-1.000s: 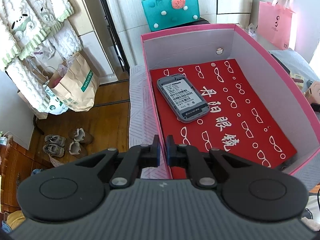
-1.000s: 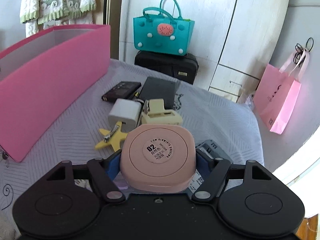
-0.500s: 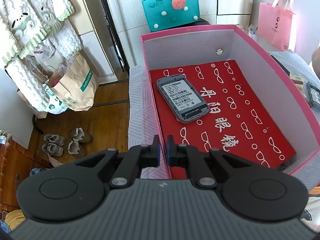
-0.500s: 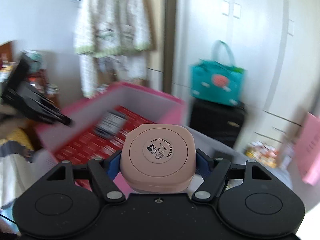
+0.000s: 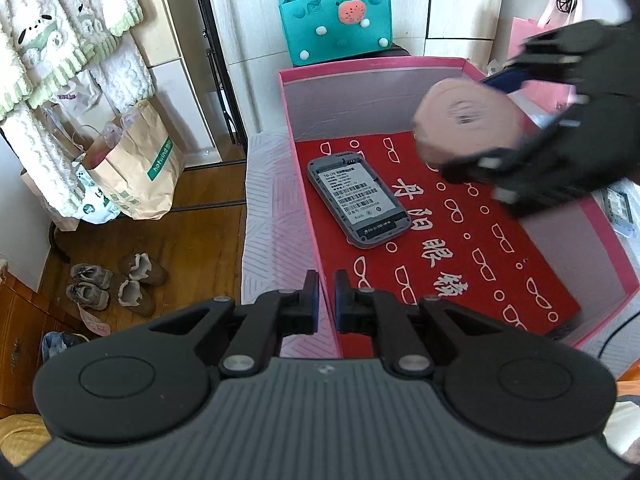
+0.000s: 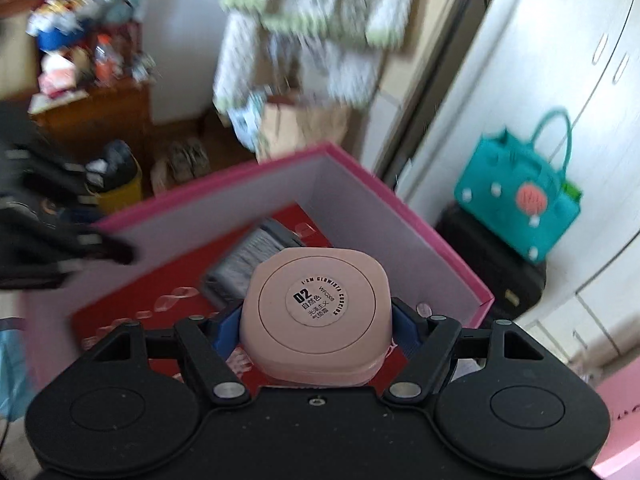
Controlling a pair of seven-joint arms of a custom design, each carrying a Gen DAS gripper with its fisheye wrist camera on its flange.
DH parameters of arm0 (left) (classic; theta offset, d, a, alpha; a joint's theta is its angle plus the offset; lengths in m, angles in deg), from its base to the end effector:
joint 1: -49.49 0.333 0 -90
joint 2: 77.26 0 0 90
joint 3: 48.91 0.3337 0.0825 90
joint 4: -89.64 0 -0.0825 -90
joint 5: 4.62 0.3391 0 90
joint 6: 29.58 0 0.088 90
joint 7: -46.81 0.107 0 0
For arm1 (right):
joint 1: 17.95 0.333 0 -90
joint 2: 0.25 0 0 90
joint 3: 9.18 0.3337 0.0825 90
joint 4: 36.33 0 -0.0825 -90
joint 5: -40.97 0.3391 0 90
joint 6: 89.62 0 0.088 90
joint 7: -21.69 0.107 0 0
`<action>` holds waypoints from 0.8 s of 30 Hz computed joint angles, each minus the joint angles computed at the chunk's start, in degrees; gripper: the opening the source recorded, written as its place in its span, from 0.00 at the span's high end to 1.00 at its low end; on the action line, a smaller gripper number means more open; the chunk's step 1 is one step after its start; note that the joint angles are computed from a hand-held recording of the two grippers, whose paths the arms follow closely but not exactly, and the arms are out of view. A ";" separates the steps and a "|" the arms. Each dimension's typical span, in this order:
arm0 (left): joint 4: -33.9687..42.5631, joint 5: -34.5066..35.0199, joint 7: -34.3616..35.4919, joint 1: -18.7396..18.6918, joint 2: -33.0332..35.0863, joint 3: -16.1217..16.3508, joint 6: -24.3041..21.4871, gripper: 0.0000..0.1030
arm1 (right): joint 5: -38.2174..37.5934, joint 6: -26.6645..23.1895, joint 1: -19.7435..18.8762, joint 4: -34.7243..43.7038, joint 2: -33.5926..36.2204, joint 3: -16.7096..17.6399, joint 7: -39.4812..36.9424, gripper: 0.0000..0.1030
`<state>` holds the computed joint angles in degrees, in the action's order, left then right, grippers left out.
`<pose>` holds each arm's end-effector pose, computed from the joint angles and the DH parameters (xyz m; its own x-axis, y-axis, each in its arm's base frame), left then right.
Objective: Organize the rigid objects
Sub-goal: 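Carry the pink compact with the right gripper into the box beside the device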
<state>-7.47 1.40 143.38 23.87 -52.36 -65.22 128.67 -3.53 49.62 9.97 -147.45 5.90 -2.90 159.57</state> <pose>0.5237 -0.4319 0.4668 -0.7520 -0.6579 -0.0411 -0.5049 0.6149 -0.6058 0.4814 0.3215 0.5087 0.1616 -0.9483 0.2730 -0.7572 -0.2966 -0.5820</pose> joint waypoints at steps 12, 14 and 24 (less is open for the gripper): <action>-0.55 -2.07 1.04 0.26 -0.09 -0.35 0.92 0.93 | 17.15 -9.45 -0.21 11.71 10.60 -2.40 -5.76 0.24; -1.06 -1.81 1.19 0.25 -0.24 -0.48 1.49 0.93 | 18.83 -9.34 -0.21 12.10 11.25 -2.76 -4.84 0.24; -1.22 -3.11 1.42 1.22 -0.18 -1.33 1.79 0.93 | 21.25 -2.75 -0.89 7.53 8.19 -3.57 -0.31 0.24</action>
<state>-8.69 -1.70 144.80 25.09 -52.54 -66.55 130.47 17.72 46.87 9.07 -139.92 14.09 -6.47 159.27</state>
